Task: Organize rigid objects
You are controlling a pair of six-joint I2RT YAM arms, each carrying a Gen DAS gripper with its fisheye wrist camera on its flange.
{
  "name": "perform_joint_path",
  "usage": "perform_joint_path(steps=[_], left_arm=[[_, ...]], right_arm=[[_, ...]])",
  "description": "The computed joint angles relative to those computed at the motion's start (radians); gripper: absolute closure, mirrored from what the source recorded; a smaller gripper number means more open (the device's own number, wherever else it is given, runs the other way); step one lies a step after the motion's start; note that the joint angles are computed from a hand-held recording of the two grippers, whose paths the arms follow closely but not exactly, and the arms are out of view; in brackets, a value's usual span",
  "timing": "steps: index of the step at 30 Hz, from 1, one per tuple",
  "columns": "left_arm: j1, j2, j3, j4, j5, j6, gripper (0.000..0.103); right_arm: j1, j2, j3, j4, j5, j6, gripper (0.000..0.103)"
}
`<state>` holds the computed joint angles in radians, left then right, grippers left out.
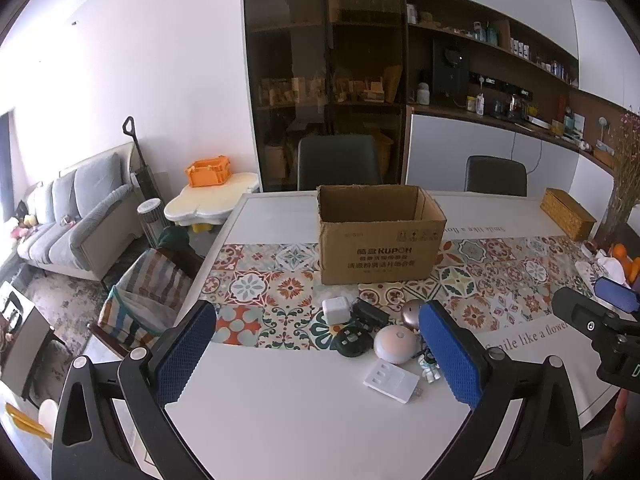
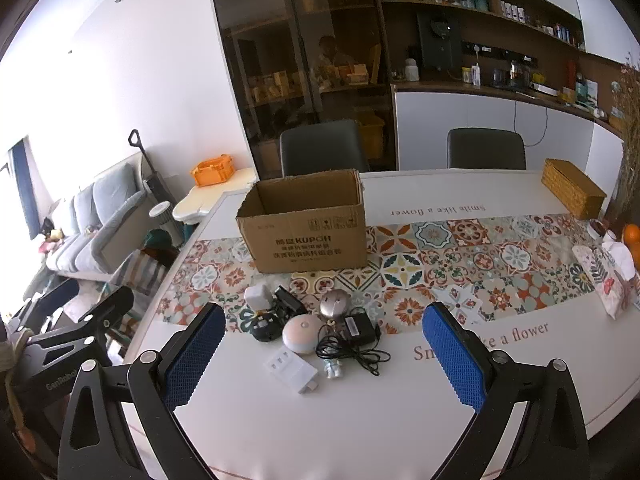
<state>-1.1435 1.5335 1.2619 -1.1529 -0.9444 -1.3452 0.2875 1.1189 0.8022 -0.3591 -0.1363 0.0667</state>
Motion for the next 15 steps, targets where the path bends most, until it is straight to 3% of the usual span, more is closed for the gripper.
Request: perform_joint_path(steps=[15], left_arm=[[0.0,-0.009,-0.002,0.003,-0.002,0.007,0.0]], right_arm=[[0.001,0.0,0.005,-0.001,-0.001,0.001,0.003]])
